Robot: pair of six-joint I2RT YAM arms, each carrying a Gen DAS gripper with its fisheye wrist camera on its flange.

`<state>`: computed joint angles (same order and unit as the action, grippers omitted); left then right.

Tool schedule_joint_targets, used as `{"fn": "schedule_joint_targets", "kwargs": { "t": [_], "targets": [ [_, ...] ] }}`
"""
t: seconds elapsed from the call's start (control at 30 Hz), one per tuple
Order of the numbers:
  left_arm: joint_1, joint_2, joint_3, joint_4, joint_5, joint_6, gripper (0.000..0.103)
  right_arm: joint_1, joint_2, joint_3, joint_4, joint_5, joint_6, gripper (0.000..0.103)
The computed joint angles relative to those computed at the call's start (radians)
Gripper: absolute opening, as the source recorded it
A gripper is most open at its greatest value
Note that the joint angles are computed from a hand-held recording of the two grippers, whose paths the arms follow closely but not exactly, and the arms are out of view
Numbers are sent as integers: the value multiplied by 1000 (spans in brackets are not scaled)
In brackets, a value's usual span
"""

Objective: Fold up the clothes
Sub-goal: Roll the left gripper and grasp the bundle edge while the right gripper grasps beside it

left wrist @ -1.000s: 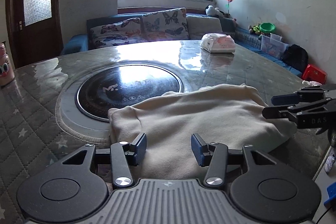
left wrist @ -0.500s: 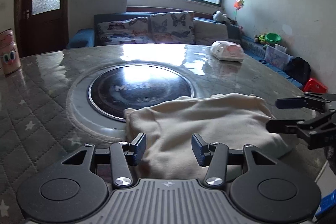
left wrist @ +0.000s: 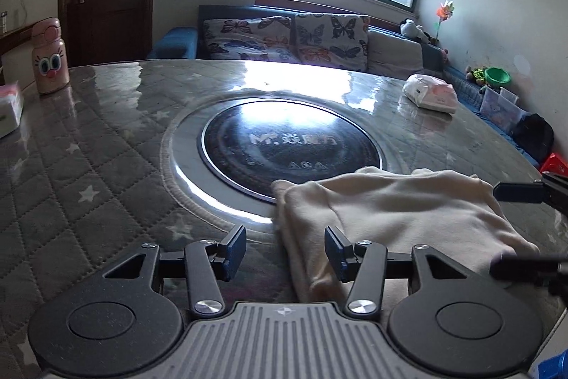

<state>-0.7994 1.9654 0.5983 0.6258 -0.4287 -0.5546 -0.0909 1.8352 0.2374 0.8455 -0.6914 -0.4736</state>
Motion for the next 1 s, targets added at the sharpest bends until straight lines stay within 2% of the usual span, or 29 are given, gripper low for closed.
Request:
{"fn": "schedule_joint_targets", "kwargs": {
  "t": [0.1, 0.37, 0.5, 0.57, 0.63, 0.67, 0.73, 0.83, 1.0],
  "targets": [
    [23, -21, -23, 2, 10, -15, 55, 117, -40, 2, -68, 67, -68, 99],
    [79, -54, -52, 5, 69, -59, 56, 396, -40, -1, -65, 247, -165, 79],
    [100, -58, -51, 10, 116, -72, 57, 518, 13, 27, -37, 366, -175, 62],
    [111, -56, -49, 15, 145, -86, 57, 543, 35, 45, -44, 383, -178, 51],
    [117, -50, -46, 21, 176, -104, 57, 556, 45, 42, -23, 411, -162, 36],
    [120, -46, -45, 27, 191, -115, 57, 563, 50, 39, -9, 427, -152, 33],
    [125, -40, -44, 42, 224, -145, 57, 539, 32, 31, -8, 401, -126, 19],
    [134, -31, -40, 60, 275, -196, 58, 486, -13, 12, -11, 343, -88, 15],
    [155, -13, -6, 47, 356, -291, 59, 411, -68, 4, -43, 255, -52, 15]
  ]
}}
